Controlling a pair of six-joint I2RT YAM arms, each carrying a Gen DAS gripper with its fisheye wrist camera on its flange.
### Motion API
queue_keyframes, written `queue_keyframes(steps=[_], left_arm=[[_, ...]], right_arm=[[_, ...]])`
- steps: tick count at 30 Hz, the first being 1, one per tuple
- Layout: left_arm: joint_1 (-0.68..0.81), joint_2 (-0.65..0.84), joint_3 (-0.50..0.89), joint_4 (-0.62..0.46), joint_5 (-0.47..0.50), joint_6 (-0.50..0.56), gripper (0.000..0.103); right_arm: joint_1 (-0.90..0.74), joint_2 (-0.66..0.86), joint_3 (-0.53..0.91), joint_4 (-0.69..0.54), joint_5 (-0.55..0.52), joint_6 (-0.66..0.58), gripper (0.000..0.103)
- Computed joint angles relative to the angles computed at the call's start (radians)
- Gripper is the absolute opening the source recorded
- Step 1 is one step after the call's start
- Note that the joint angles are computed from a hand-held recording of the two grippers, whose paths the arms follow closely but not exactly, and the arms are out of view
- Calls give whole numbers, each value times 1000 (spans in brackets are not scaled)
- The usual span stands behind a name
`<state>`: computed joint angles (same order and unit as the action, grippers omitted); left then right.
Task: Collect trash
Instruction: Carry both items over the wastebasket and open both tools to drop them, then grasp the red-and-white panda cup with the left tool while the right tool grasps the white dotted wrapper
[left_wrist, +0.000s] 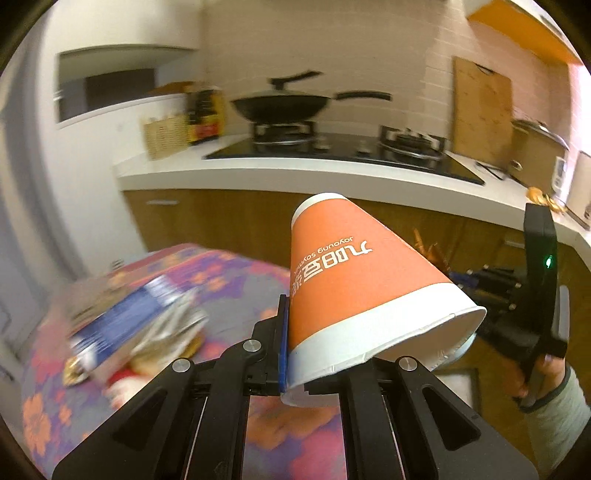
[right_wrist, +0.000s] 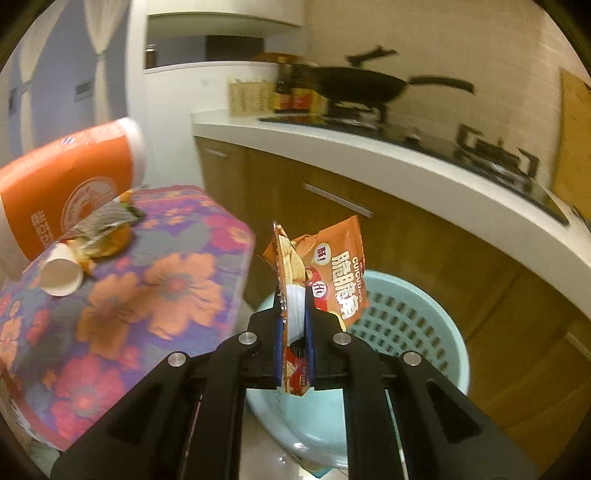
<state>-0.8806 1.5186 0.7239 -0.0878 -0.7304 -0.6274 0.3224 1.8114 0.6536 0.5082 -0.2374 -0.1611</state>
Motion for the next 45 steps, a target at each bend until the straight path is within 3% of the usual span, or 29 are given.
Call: queue_keyframes(steps=[6, 9, 11, 16, 21, 24, 27, 28, 32, 34, 37, 45], left_arm=[[67, 277, 240, 36, 146, 87, 4], [115, 366, 320, 30, 241, 93, 4], [145, 428, 375, 13, 293, 83, 4], [145, 519, 454, 14, 265, 101, 5], [161, 575, 500, 8, 299, 99, 5], [173, 606, 525, 13, 318, 105, 9], [179, 634, 553, 14, 332, 110, 21], [179, 641, 560, 15, 335, 109, 28], [175, 665, 578, 15, 344, 113, 35], [176, 659, 562, 23, 348, 102, 46], [183, 632, 513, 67, 368, 94, 46], [153, 479, 324, 157, 310, 78, 46]], right_arm=[[-93, 100, 77, -54, -47, 28, 7], [-131, 199, 215, -233, -87, 50, 7], [-145, 255, 266, -269, -75, 63, 7], [-161, 320, 340, -331, -68, 83, 7], [-162, 340, 373, -368, -60, 97, 8], [-167, 358, 401, -402, -66, 105, 10], [-171, 360, 403, -414, -59, 112, 13], [-175, 373, 423, -425, -60, 112, 16], [-189, 372, 414, -422, -56, 110, 25], [-192, 360, 401, -417, -45, 109, 30], [-195, 328, 365, -396, -34, 103, 30], [-166, 242, 286, -343, -61, 105, 30]])
